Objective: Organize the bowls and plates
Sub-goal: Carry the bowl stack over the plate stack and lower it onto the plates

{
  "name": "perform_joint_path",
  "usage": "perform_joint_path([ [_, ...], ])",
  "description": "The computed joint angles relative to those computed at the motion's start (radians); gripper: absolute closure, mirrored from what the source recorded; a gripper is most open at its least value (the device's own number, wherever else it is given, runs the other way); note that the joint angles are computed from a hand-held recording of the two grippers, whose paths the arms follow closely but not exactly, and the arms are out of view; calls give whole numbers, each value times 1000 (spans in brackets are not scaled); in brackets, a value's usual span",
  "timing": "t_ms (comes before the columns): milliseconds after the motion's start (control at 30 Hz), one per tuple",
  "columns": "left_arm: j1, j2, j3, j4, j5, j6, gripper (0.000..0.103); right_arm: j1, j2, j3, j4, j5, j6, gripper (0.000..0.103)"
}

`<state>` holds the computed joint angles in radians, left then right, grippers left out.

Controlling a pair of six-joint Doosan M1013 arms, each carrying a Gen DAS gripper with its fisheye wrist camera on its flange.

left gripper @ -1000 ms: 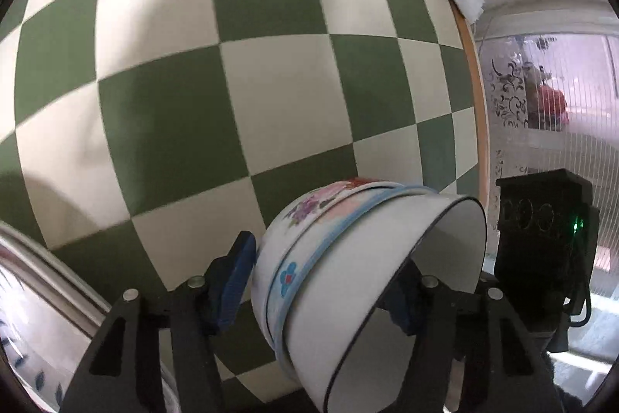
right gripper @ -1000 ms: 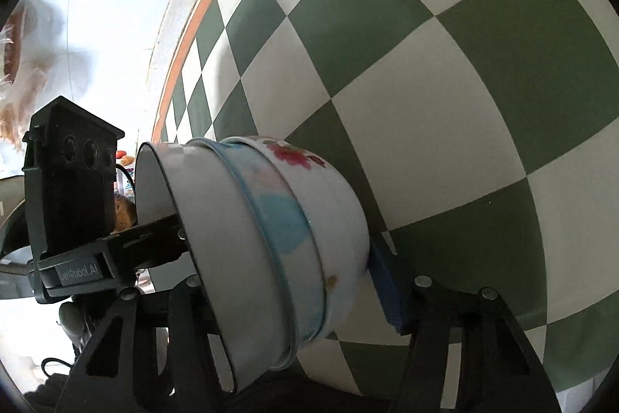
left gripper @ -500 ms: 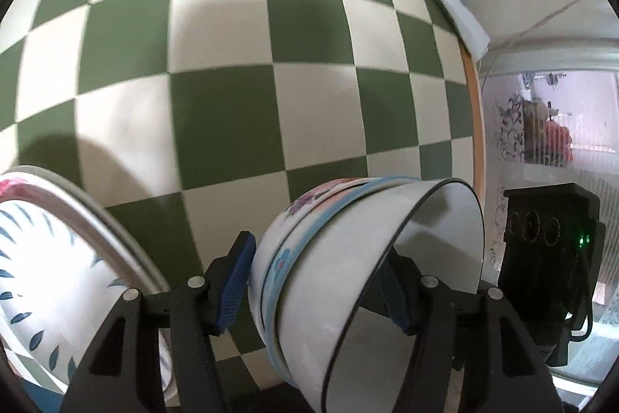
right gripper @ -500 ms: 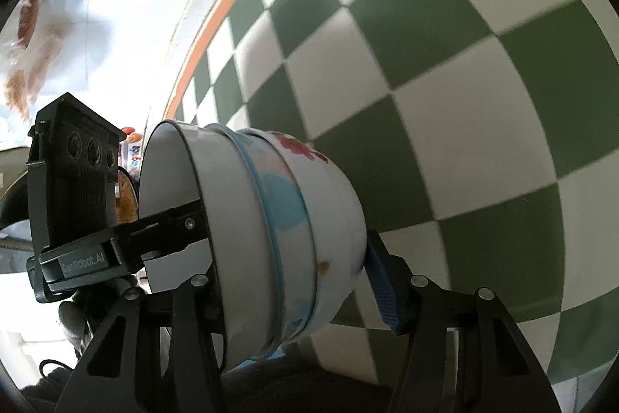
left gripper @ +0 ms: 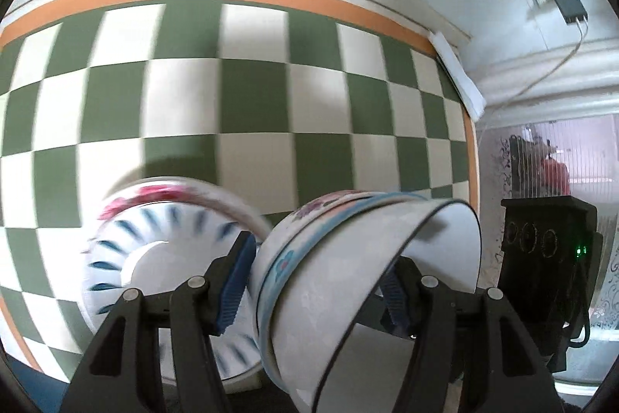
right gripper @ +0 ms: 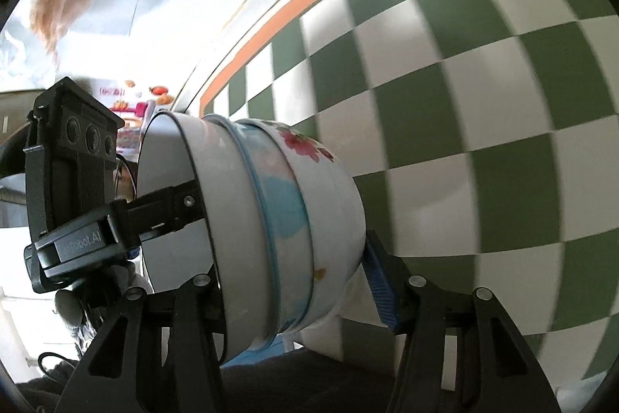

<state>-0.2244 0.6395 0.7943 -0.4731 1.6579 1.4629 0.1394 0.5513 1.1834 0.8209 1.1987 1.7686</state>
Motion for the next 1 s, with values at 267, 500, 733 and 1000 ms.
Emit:
perform_joint_path([
  [267, 65, -41, 89, 13, -37, 4, 44, 62, 51, -56, 8, 10, -5, 46],
  [500, 99, -53, 142, 1, -52, -12, 44, 95, 96, -105, -18, 45, -1, 46],
  [733, 110, -54, 169, -14, -59, -13, 44, 109, 110, -121, -44, 59, 18, 46],
  [1000, 111, -53, 181, -12, -57, -10, 44, 112, 114, -124, -56, 66, 32, 46],
])
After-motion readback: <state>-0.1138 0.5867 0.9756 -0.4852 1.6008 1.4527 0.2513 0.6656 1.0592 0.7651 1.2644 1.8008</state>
